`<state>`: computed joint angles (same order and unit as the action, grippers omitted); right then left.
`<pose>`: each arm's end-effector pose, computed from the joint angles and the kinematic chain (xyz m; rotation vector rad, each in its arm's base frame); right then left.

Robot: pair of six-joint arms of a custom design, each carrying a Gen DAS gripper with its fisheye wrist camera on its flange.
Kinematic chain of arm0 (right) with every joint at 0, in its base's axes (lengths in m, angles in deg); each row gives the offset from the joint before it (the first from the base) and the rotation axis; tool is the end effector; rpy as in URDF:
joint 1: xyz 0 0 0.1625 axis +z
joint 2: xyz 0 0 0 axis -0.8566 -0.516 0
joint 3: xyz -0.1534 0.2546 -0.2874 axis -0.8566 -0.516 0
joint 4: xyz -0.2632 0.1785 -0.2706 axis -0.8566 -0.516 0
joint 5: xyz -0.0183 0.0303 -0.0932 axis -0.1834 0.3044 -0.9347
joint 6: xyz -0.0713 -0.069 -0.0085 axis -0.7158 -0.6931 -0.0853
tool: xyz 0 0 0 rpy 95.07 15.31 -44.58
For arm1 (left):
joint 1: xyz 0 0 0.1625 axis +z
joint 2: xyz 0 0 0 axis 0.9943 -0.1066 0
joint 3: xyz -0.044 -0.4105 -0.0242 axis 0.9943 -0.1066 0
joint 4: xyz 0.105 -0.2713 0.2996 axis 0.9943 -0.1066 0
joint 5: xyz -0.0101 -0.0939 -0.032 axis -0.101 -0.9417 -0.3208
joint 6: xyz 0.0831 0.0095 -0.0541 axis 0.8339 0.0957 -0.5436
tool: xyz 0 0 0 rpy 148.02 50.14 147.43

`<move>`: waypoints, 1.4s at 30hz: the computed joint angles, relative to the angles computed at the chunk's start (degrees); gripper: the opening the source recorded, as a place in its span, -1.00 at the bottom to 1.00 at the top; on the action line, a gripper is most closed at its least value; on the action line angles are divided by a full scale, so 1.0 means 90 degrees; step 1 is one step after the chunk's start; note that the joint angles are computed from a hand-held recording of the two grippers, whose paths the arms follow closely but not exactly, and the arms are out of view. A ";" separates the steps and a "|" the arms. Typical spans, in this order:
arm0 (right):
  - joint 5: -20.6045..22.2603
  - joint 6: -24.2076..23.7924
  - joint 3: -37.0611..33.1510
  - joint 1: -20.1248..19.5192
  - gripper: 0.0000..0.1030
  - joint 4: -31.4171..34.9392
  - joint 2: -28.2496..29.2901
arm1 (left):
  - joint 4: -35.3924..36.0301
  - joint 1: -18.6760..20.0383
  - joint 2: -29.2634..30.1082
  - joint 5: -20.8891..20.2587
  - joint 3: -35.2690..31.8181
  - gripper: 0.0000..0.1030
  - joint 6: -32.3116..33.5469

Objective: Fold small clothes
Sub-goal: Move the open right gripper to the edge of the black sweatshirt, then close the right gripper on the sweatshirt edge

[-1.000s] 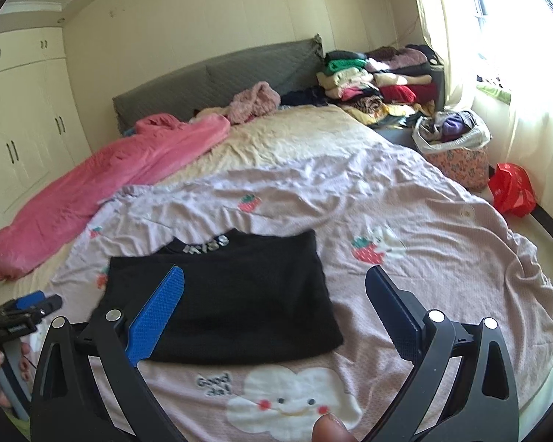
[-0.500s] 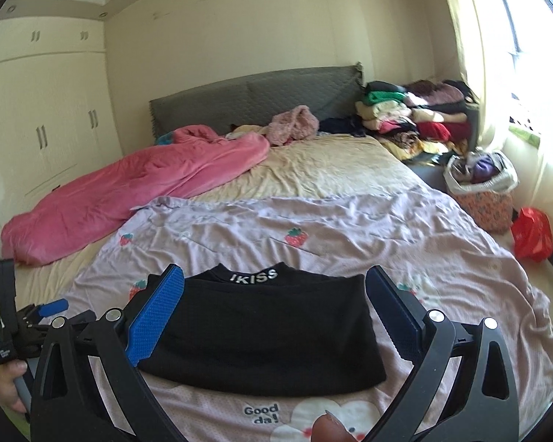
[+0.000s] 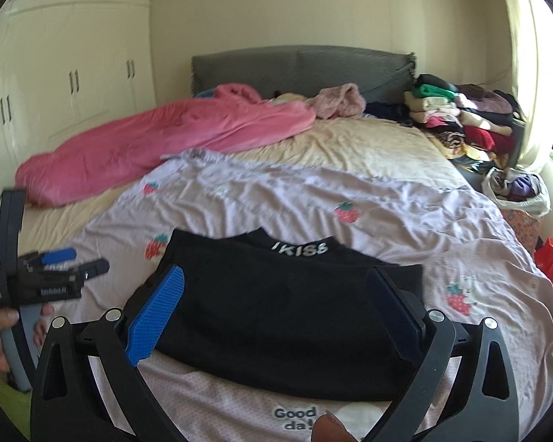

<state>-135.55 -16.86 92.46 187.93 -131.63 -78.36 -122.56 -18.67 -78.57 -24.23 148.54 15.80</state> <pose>0.4522 -0.4827 0.1037 0.4069 -2.0723 1.1657 -0.0868 -0.6275 0.4066 0.7088 2.4399 -0.8155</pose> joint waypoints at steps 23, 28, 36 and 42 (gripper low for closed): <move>0.0836 -0.0584 -0.0581 -0.0464 0.91 0.1115 0.0999 | 0.0185 0.0297 0.0926 0.0332 -0.1012 0.81 -0.0006; 0.0907 -0.0690 -0.0677 -0.0511 0.91 0.1315 0.1170 | 0.0231 0.0290 0.1083 0.0375 -0.1130 0.81 0.0061; 0.0865 -0.1051 -0.0867 -0.0568 0.91 0.1543 0.1441 | 0.0365 0.0316 0.1323 0.0370 -0.1317 0.81 0.0044; 0.0791 -0.1046 -0.0997 -0.0650 0.91 0.1763 0.1587 | 0.0606 0.0379 0.1502 0.0302 -0.1508 0.81 -0.0063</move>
